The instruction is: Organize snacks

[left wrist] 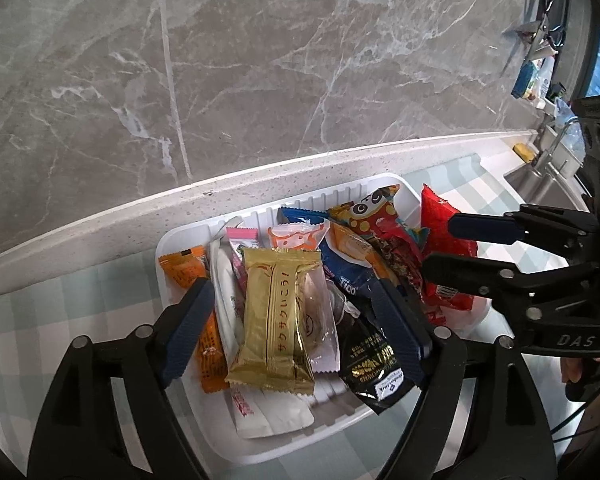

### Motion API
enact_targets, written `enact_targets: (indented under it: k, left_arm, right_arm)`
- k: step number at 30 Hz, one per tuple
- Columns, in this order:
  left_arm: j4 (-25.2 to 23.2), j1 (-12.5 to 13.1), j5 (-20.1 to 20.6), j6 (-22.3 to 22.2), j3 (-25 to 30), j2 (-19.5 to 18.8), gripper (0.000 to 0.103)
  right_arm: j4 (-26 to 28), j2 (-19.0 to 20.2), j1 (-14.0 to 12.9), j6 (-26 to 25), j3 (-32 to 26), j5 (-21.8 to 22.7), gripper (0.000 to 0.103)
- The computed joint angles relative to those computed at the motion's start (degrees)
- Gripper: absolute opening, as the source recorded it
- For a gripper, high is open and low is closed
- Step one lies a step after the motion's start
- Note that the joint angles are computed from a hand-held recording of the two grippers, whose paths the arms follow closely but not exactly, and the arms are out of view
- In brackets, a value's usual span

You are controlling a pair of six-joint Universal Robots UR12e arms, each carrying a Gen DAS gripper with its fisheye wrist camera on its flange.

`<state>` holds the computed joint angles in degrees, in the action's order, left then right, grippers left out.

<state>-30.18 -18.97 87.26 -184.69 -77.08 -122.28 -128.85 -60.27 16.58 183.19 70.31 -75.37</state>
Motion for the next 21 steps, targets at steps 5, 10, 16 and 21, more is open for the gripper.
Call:
enact_targets:
  k: [5, 10, 16, 21]
  left_arm:
    - [1.11, -0.64, 2.1, -0.07, -1.71, 1.69, 0.091]
    - [2.58, -1.74, 4.51, -0.22, -3.65, 3.84, 0.092]
    - [4.59, -3.79, 7.95, 0.39, -5.93, 6.46, 0.092]
    - [5.5, -5.6, 9.96, 0.87, -7.43, 8.4, 0.092]
  right_arm:
    - [-2.2, -1.93, -0.08, 0.98, 2.11, 0.39, 0.055]
    - [-4.77, -4.64, -0.11, 1.63, 5.07, -0.33, 0.055]
    - [-8.38, -9.13, -0.09, 1.94, 9.74, -2.67, 0.059]
    - [-10.2, -12.87, -0.12, 2.18, 13.7, -4.21, 0.06]
